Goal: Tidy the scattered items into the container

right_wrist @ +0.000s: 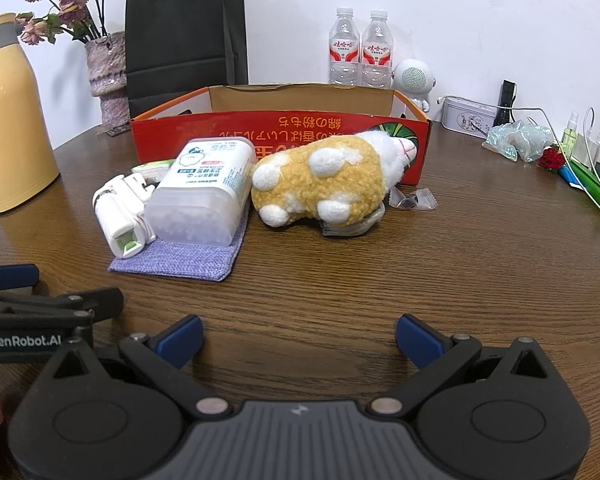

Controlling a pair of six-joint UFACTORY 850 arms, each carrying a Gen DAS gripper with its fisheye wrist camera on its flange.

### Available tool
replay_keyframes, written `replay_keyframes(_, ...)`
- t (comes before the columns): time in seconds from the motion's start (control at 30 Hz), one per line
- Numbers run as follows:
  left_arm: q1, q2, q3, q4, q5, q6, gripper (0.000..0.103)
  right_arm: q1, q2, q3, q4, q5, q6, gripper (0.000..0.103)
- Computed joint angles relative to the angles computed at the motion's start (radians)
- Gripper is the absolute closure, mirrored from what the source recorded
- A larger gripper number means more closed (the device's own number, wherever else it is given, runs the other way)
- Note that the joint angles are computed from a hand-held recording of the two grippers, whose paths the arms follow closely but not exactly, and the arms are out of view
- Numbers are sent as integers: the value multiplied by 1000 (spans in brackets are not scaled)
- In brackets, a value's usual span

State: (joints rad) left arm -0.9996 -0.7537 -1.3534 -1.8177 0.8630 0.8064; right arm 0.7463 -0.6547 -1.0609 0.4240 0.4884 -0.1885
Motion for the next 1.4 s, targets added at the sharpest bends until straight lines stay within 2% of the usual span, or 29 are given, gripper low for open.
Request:
replay_keyframes(0.4,-8,-10,-16,-39,28,2,0,7,-11,-8,13,3,-4,0)
replay_keyframes(0.53,-5,12,15,8,7,-7,0,5,-21,-23,2,-7,2,1)
replay_keyframes(0.6,1,38,42,66,-3,-29,0,-15,3,-9,-111,-4,115,10)
replay_keyframes(0.7,38,71,60,125,-33,-81,0,-52,29,-2,-367,64,341,11)
replay_keyframes(0.83,107,55,16,140,-147,-90,0,-60,13,-59,-432,96,354,14)
replay_keyframes(0.9,127,35,-12,91,-190,-10,0,-63,-10,-104,-487,68,396,16)
replay_keyframes(0.93,130,24,-28,29,-182,67,2,-64,-22,-126,-522,51,424,16)
replay_keyframes(1.0,123,32,-7,18,-147,105,2,-63,-45,-160,-566,29,451,17)
replay_keyframes(1.13,115,69,40,-22,-78,140,2,-45,-92,-235,-538,-40,415,17)
replay_keyframes(1.2,118,96,74,64,-93,64,0,-34,-122,-288,-515,-88,397,14)
replay_keyframes(1.23,125,104,81,101,-114,36,0,-24,-136,-312,-452,-104,325,13)
replay_keyframes(1.33,153,65,20,56,-135,134,0,-1,-163,-342,-267,-96,126,13)
replay_keyframes(1.37,158,49,-1,33,-136,164,4,0,-166,-342,-255,-92,104,13)
replay_keyframes(1.4,161,42,-4,30,-147,172,11,0,-165,-339,-243,-92,76,20)
